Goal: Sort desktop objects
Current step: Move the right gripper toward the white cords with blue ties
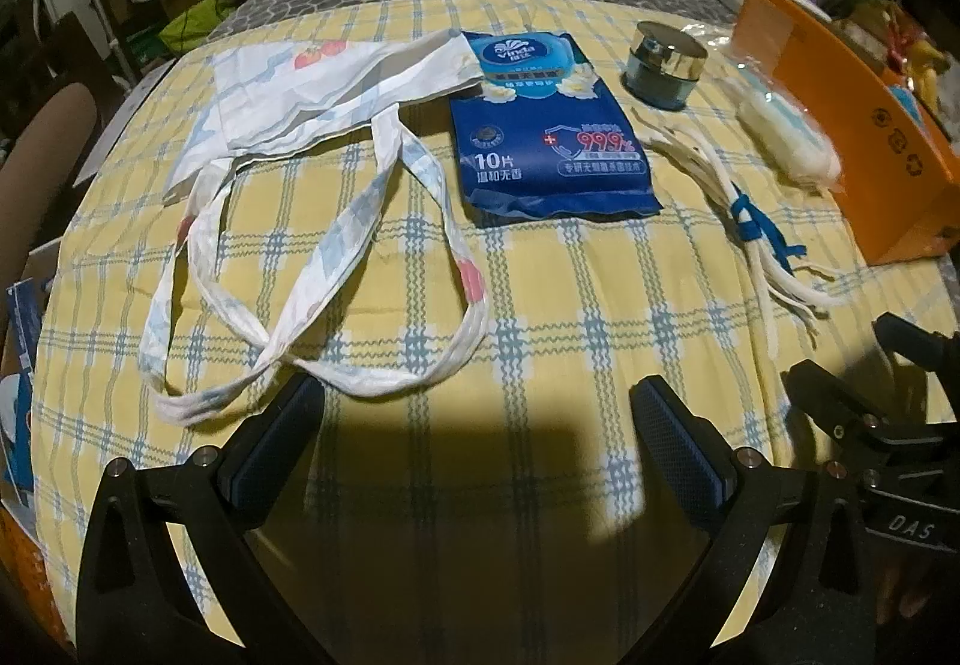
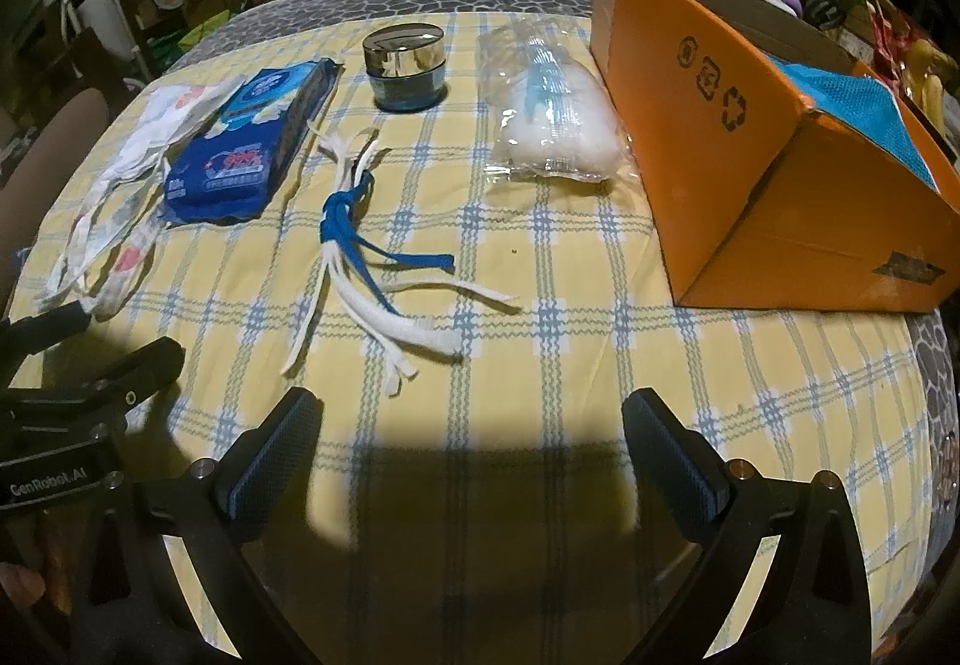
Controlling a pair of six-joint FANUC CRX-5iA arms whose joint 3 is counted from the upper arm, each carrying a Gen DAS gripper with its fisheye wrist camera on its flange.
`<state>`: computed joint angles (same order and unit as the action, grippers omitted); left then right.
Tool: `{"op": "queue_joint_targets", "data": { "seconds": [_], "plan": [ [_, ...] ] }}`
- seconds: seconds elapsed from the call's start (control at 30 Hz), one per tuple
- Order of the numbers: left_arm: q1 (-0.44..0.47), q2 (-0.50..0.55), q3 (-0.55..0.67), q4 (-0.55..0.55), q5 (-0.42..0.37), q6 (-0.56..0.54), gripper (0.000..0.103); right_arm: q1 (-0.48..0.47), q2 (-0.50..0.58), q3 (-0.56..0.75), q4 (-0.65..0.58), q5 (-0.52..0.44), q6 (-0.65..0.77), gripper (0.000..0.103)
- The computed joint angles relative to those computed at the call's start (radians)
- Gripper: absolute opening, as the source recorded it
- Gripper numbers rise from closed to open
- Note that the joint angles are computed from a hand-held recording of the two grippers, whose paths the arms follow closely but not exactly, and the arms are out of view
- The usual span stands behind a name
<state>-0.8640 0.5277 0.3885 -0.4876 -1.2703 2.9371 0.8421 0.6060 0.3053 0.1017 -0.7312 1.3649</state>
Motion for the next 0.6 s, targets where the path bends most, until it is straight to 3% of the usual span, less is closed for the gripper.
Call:
{"op": "queue_joint_targets", "data": {
  "seconds": [0.17, 0.37, 0.6],
  "plan": [
    [-0.023, -0.060, -0.074, -0.032, 0.059, 0.092, 0.103, 0.000, -0.032, -0.025, -0.033, 0.014, 0.050, 0.103],
    [-0.049, -0.112, -0.113, -0.085, 0.037, 0.170, 0.103, 0.012, -0.062, -0.047, -0.032, 0.049, 0.084, 0.100],
    [-0.057, -0.158, -0.145, -0.111, 0.021, 0.192, 0.103, 0.016, -0.040, 0.035, -0.110, 0.012, 0.170, 0.084]
  ]
}}
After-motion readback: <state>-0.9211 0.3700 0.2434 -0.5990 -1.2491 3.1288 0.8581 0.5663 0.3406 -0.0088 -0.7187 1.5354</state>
